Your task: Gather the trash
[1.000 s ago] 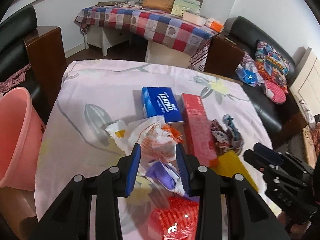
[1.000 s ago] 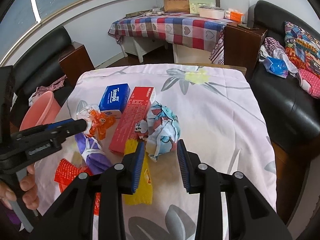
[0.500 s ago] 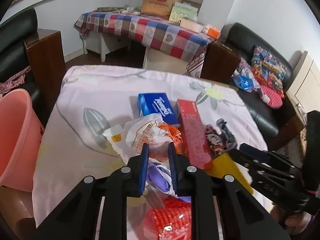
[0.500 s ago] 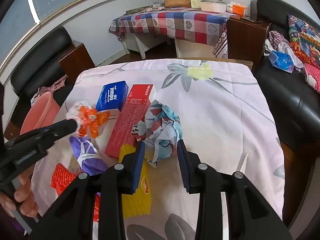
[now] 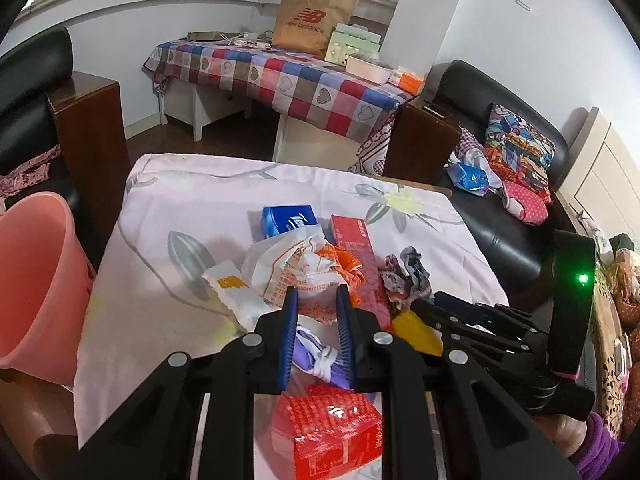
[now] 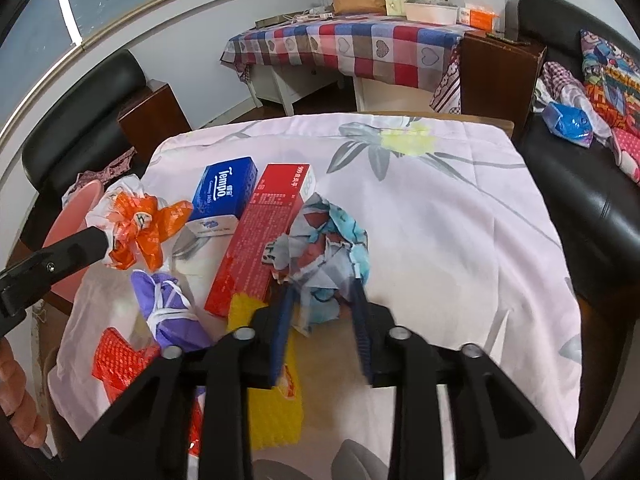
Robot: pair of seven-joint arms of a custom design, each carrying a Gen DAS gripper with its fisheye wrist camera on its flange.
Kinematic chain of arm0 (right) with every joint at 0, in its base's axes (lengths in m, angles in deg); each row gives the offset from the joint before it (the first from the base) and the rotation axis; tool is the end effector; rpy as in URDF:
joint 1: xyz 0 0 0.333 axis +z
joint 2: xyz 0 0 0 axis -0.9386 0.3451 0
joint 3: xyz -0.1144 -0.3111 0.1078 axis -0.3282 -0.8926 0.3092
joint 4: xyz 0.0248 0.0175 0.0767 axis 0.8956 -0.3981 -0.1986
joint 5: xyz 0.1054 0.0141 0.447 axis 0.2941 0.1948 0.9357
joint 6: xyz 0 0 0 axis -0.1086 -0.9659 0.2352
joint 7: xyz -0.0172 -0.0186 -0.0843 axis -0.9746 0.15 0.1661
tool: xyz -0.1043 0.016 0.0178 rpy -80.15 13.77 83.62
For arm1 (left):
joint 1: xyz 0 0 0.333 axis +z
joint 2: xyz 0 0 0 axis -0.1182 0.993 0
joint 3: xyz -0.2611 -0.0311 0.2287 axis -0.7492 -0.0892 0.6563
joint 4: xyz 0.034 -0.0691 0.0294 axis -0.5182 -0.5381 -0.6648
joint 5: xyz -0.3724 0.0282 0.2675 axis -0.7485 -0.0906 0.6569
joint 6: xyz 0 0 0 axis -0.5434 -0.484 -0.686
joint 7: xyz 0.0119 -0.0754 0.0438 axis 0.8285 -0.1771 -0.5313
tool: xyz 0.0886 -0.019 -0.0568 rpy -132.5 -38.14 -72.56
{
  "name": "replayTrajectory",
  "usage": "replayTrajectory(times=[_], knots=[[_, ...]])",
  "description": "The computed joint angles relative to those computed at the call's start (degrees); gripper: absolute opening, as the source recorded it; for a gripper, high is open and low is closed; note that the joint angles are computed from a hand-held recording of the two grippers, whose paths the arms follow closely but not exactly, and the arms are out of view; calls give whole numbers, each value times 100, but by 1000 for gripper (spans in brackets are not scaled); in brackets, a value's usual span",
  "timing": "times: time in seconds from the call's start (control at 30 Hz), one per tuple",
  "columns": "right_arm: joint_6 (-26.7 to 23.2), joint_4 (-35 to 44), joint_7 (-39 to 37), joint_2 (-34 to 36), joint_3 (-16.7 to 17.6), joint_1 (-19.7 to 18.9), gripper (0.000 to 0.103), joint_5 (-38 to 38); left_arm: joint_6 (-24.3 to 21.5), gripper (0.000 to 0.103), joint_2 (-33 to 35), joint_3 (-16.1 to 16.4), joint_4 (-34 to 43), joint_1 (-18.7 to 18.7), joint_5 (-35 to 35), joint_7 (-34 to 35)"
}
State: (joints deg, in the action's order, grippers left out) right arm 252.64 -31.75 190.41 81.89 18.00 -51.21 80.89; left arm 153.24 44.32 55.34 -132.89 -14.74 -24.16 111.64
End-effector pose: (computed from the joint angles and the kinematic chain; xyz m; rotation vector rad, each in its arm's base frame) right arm 0.6155 0.2727 0.4009 -1.9084 1.6257 -0.3276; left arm 0.5810 -0.1162 0.4459 -1.8870 1.8720 -0.9662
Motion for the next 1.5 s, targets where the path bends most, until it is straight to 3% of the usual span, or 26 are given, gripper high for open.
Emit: replayTrajectory(times=[0.2, 0.5, 0.53, 0.57, 1.3, 1.4, 1.5], knots=[[187, -157, -68, -109, 30, -26, 20, 115, -26, 18, -11, -18, -12, -78, -126, 156], [323, -353, 584, -386, -190, 119, 20, -553, 12, 18, -89, 21, -55, -130, -316, 287], [338, -367, 632, -406, -193, 120, 15, -611, 27, 18, -105, 34, -67, -140, -347, 314], [321, -366, 682, -431, -196, 130, 4, -687, 41, 18, -132, 56, -87, -154, -401, 360], [427, -307, 707, -720, -41, 207, 0, -1037, 332, 18, -728, 689, -590, -517, -1187, 885], [363, -277, 1310, -723, -186, 246, 1, -1782, 327, 18, -791, 762, -664, -525, -1212, 907], [14, -179, 1124, -648, -133, 154, 4, -1505, 302, 18, -810, 848, -705, -562, -1281, 985]])
